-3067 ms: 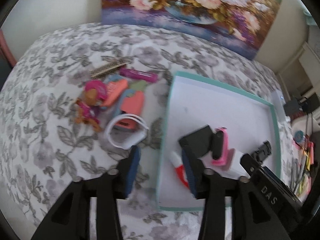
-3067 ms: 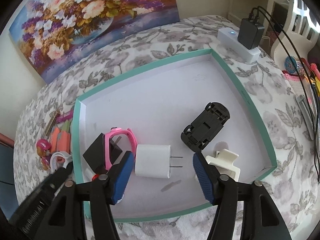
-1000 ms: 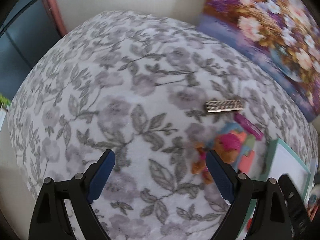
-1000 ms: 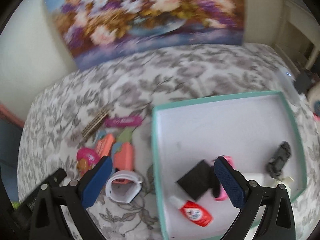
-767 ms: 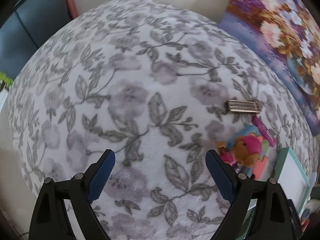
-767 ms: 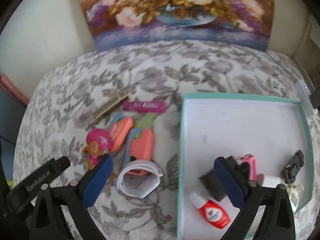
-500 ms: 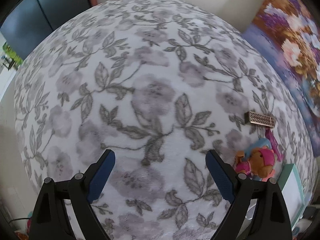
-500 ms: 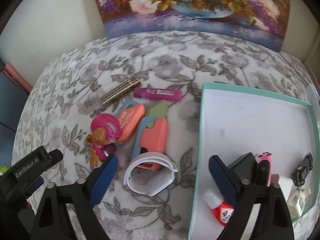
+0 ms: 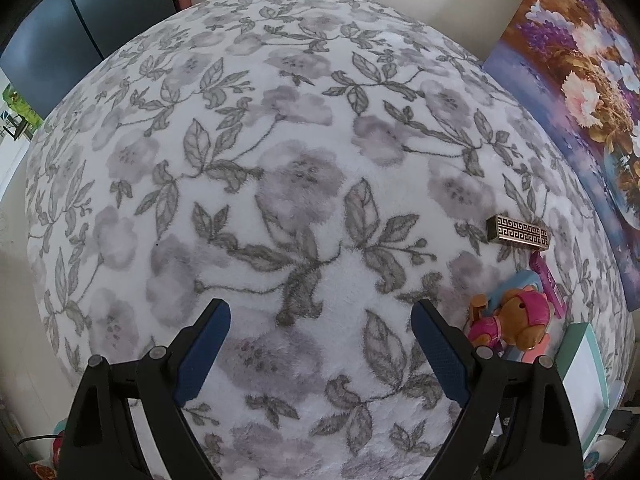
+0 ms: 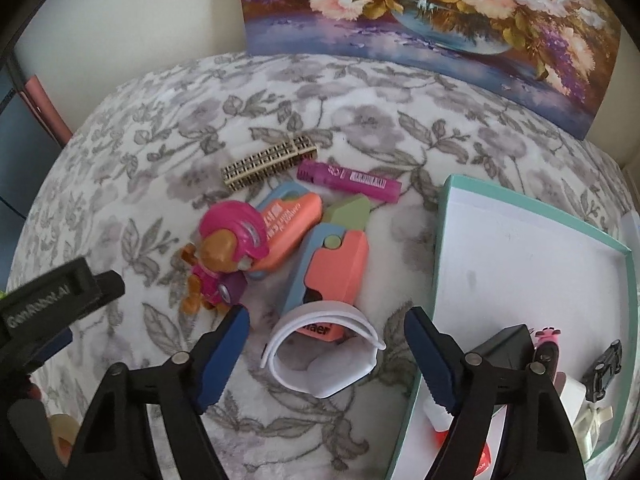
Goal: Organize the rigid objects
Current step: 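Grasp the white watch band with the right tool and lift it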
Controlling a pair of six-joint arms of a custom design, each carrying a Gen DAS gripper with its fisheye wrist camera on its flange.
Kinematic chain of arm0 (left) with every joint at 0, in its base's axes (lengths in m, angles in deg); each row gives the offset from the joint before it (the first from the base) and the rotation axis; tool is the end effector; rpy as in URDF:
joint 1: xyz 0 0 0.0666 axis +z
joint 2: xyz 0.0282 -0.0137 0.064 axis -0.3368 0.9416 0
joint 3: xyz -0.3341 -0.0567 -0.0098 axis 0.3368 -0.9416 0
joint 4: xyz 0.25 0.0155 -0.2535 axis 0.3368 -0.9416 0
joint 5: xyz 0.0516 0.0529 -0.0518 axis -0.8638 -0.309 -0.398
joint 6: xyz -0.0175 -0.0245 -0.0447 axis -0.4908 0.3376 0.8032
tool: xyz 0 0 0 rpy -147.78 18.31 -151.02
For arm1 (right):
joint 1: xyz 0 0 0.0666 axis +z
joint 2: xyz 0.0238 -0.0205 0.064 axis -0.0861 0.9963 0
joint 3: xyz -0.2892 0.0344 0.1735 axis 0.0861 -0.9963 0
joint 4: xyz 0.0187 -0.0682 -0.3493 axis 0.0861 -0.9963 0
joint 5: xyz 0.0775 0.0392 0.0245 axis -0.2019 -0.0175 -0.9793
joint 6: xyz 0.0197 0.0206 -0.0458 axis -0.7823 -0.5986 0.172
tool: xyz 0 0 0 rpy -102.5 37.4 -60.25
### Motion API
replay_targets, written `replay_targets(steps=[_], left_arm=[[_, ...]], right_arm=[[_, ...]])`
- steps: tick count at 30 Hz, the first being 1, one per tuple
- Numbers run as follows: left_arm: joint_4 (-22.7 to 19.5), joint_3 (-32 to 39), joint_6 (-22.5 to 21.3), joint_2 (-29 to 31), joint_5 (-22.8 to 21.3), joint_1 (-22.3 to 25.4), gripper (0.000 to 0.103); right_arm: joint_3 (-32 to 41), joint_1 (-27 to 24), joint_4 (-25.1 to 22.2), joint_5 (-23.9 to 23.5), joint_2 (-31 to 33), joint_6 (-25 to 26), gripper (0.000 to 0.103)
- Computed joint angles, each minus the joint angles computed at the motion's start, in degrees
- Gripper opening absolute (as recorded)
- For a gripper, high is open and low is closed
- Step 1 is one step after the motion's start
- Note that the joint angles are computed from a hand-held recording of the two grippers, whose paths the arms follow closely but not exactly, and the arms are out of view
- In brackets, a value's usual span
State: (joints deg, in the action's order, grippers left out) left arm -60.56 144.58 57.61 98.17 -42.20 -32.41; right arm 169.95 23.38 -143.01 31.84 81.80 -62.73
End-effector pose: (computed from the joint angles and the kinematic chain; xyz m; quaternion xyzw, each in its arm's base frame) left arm 0.4178 -0.0864 0.3546 -0.4653 0.8739 0.0362 0.1361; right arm 0.4808 0.2586 0.3385 -0.2018 0.9581 0.0583 0.1947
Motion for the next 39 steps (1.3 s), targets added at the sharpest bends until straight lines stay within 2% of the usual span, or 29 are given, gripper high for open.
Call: replay_targets(steps=[4,9,15,24,31,34,39], left_arm=[[0.02,0.36,-0.35,0.14,-0.42,-0.11,0.092],[0.39,0.08,-0.66,0.00,0.10,0.13,0.092],[0.35,0.43,-1.26,0.32,-0.03,-0.04,0.092],[1.01,0.45,-1.69,0.65,0.67,-0.08,0.092],[3.41,-0.69,-1.33,-0.34,1.62,0.24,0.092],[4.43,-0.58,-2.23,-0.06,2.28,0.06,0.092],[7.13,-0.16,-4.01,0.37,3.59,-0.61,0.092]], right_arm=[[-0.95,0.24,0.53,-0.20,0.39,0.52,0.080],[-2.02,0.56,0.60,0.75,0.75,1.33,0.071],[-3.21,0.37,1.71,0.58,0.12,0.92,0.070],[-1.72,-0.19,0.38,-0.78,0.15,0.26,0.067],[-0.40,-1.83,-0.46,-2.11,-1.11,-1.22,0.067],[0.14,-3.80,-1.00,-6.33,-1.57,-3.01,0.066],[1.44,-4.24,-1.73,-1.40,-2.52,-2.41,0.066]])
